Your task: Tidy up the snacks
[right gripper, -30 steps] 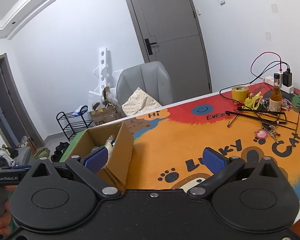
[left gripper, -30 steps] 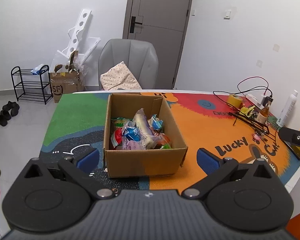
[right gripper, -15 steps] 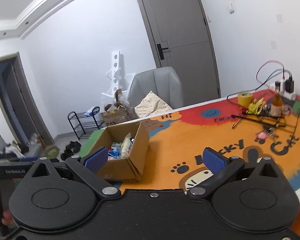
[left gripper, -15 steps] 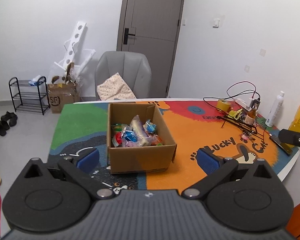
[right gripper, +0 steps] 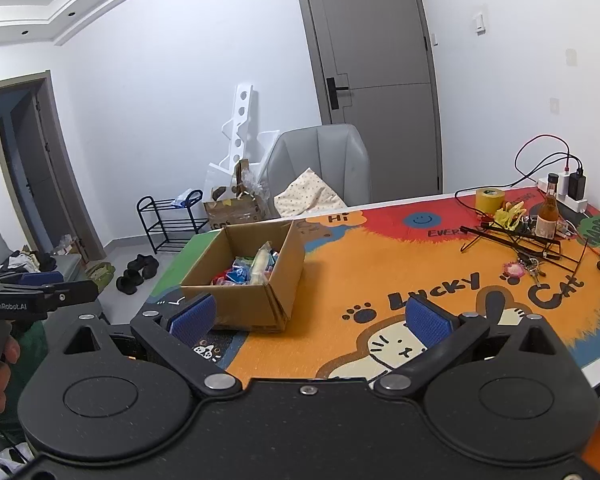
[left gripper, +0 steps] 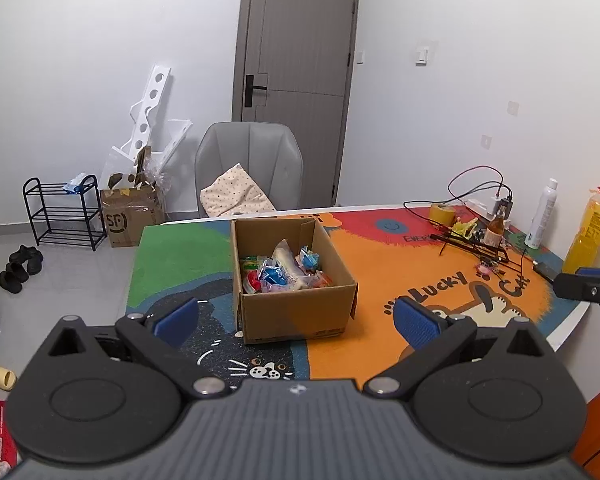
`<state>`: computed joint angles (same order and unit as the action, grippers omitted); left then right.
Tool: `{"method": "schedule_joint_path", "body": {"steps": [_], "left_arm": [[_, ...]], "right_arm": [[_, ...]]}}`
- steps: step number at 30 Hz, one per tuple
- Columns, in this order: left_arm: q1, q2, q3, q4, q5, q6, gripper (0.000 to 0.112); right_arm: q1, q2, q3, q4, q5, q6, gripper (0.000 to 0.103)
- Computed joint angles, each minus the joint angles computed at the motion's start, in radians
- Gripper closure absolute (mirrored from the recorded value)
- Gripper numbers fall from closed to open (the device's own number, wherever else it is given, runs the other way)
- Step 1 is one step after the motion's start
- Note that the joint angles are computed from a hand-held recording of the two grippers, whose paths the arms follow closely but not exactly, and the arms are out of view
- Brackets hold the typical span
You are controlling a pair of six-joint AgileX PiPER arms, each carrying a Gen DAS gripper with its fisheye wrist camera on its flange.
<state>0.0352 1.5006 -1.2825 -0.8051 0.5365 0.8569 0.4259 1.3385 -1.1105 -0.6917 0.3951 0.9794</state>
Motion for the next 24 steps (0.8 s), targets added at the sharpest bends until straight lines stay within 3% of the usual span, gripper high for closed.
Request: {"method": "schedule_joint_path", "body": {"steps": [24], "left_arm": [[-0.012, 0.017, -0.018, 0.022, 0.023, -0.045, 0.009]], "right_arm": [[0.01, -0.007, 0.005, -0.027, 0.023, 0.04, 0.0]]}}
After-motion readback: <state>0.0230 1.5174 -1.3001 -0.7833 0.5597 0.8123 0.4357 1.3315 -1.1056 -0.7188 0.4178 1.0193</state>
